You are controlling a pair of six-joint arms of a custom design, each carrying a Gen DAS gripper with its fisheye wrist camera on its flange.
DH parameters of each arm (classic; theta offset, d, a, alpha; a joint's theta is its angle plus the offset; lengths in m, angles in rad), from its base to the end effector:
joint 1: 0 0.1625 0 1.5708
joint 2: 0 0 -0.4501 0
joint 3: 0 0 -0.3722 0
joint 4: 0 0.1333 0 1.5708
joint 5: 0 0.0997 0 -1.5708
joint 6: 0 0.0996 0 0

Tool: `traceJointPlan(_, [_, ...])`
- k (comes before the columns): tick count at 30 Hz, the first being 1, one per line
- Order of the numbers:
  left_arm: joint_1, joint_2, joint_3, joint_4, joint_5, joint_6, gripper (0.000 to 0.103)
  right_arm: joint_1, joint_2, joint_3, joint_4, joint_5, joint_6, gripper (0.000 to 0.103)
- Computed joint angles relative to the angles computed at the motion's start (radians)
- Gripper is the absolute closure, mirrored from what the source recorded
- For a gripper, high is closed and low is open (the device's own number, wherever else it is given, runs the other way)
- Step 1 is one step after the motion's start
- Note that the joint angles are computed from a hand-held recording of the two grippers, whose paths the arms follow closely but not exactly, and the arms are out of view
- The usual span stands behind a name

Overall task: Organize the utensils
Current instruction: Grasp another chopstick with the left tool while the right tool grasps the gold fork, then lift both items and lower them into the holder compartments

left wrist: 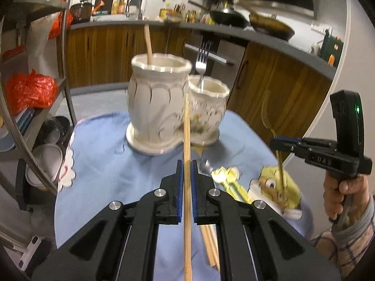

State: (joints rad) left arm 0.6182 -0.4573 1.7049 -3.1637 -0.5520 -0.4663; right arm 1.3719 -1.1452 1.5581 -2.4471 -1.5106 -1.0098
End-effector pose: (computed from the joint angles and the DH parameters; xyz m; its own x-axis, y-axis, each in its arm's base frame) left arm -0.3899 -0.5449 -0.0071 -0.8260 -0.0127 -0.5635 0.4427 0.6042 -0.6626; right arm 0.0061 -0.6749 0.3787 -0.6731 -0.6516 0.3498 -0.7390 0.6112 -0.2834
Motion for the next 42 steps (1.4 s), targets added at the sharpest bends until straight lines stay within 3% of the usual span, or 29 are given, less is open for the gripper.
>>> traceJointPlan(8, [-0.014, 0.052, -0.071, -0.212, 0.052, 0.227, 0.098, 0.011, 0.001, 0.017, -0.053, 0.067, -0.019, 0.097])
traceJointPlan(16, [0.001, 0.102, -0.177, -0.379, 0.052, 0.445, 0.097, 0.028, 0.008, -0.021, -0.072, 0.161, -0.013, 0.097])
traceJointPlan(20, [0.013, 0.131, -0.226, -0.516, 0.026, 0.579, 0.097, 0.042, 0.015, -0.03, -0.087, 0.187, -0.02, 0.097])
traceJointPlan(31, [0.046, 0.171, -0.386, -0.73, -0.024, 0.84, 0.098, 0.076, 0.043, -0.08, -0.107, 0.282, 0.008, 0.097])
traceJointPlan(42, [0.094, 0.222, -0.542, -0.895, -0.103, 0.972, 0.098, 0.092, 0.083, -0.139, -0.129, 0.374, 0.086, 0.097])
